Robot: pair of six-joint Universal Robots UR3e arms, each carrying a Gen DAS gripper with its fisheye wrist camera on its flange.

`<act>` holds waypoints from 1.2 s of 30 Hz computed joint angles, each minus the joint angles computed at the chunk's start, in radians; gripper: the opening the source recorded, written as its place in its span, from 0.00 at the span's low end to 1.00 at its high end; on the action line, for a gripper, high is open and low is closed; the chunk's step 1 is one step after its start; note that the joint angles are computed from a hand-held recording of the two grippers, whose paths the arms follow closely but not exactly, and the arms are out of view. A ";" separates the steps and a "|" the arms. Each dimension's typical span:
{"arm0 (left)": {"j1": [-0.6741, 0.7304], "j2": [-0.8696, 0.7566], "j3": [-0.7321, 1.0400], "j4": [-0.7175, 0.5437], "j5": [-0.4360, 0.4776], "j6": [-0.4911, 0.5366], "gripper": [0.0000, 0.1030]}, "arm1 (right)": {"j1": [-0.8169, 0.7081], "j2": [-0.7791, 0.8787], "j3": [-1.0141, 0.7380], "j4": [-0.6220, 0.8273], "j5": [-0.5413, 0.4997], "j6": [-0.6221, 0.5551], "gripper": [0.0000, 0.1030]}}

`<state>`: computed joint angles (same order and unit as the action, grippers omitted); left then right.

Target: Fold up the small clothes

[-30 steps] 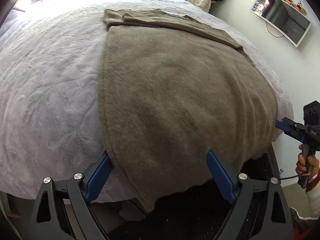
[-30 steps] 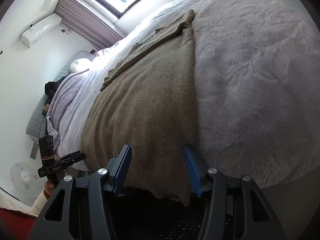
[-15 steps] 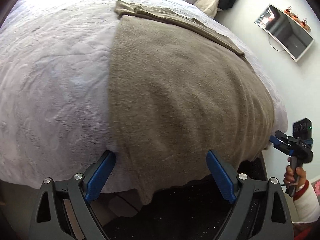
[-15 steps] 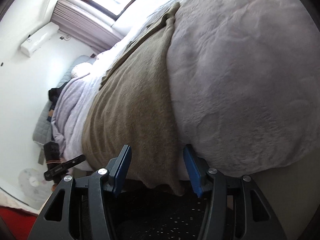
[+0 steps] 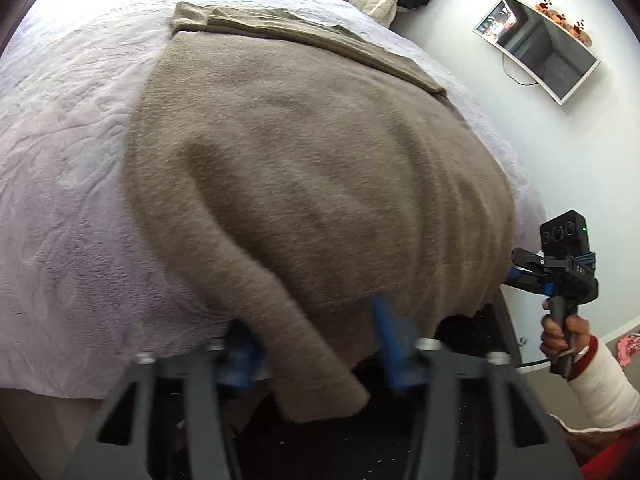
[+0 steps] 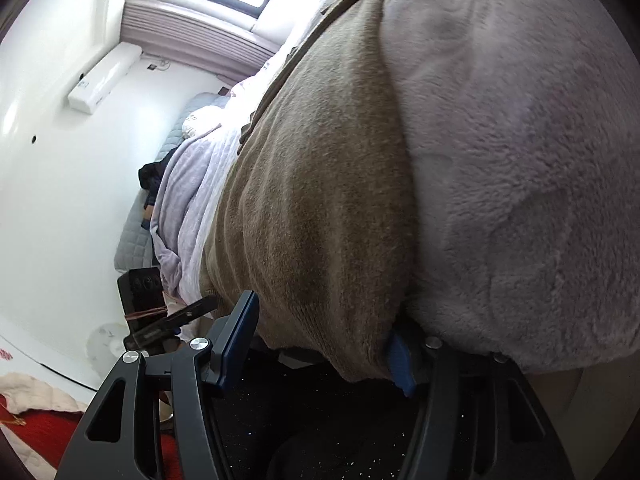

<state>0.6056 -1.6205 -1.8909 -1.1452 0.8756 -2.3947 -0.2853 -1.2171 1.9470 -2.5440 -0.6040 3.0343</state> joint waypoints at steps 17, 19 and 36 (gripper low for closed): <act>0.101 -0.032 0.246 -0.422 -0.243 0.122 0.22 | -0.046 0.107 0.043 -0.393 0.398 0.242 0.12; 0.101 -0.053 0.295 -0.435 -0.277 0.106 0.22 | -0.036 0.198 -0.037 -0.630 0.432 0.458 0.12; -0.055 -0.429 0.858 -0.370 -0.237 -0.164 0.23 | 0.079 0.534 -0.820 -0.602 0.382 0.825 0.12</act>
<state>0.5505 -2.0496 -1.0324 -1.5148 0.6383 -2.5589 -0.2066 -0.6826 1.1270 -3.1456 -0.2225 3.8593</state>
